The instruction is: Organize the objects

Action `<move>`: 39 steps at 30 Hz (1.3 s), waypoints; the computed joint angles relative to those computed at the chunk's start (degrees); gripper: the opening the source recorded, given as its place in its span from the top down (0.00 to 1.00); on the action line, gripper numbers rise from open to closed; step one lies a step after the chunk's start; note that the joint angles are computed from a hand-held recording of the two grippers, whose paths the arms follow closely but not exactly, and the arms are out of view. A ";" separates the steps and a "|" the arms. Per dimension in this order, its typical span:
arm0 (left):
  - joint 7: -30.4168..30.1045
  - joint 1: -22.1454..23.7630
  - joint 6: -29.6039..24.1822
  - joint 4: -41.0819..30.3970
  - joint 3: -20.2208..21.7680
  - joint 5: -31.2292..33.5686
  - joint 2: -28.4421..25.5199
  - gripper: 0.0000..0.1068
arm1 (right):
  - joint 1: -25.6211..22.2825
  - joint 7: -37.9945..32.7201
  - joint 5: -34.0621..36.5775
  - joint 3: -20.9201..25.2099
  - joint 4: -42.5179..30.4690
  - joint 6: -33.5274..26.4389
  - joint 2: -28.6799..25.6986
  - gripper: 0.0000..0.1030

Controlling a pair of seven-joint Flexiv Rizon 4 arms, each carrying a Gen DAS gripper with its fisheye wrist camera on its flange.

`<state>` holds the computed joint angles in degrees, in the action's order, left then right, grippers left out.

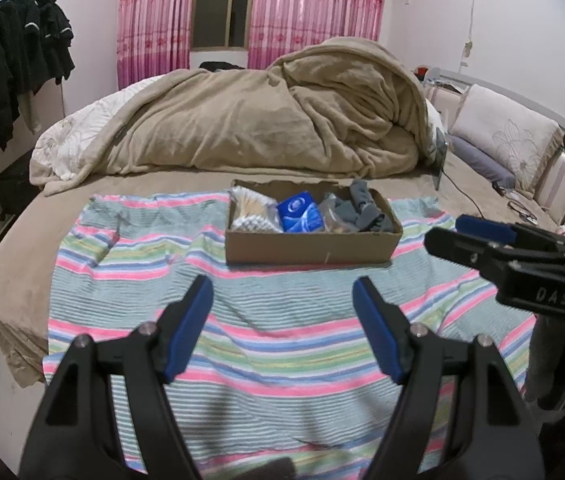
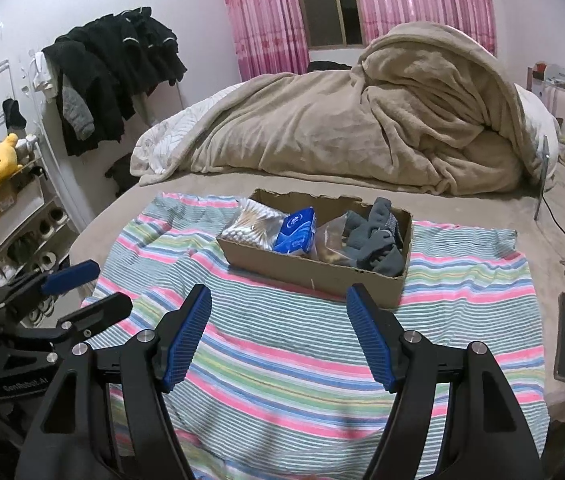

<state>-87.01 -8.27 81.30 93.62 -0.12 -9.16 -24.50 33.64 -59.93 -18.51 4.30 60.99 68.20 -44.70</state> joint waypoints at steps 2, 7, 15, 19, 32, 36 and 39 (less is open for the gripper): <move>-0.04 -0.06 -0.15 0.09 0.07 0.08 0.08 0.31 | -0.10 -0.27 0.06 0.16 0.02 0.00 0.02 0.29; -0.76 -0.03 0.37 0.36 0.21 0.05 0.27 0.31 | 0.10 0.04 -0.07 -0.18 0.29 -0.04 0.22 0.29; 0.58 1.21 2.32 1.55 -1.54 -1.65 0.52 0.10 | 0.41 1.19 -0.49 -0.48 0.55 -0.67 0.47 0.29; 0.36 0.85 2.27 1.32 -1.11 -1.93 0.36 0.10 | 0.45 1.04 -0.57 -0.31 -0.39 -1.50 -0.18 0.29; -0.53 0.48 1.76 0.92 -0.16 -0.87 0.11 0.08 | 0.51 1.15 -0.48 -0.48 -1.76 -2.87 -1.13 0.29; -1.10 0.37 1.43 0.88 0.23 -0.94 0.05 0.07 | 0.55 1.13 -0.39 -0.54 -1.87 -3.10 -1.32 0.29; -0.66 1.19 1.52 1.05 -0.59 -1.55 -0.02 0.07 | 0.58 1.49 -0.34 -0.72 -1.75 -3.15 -1.29 0.29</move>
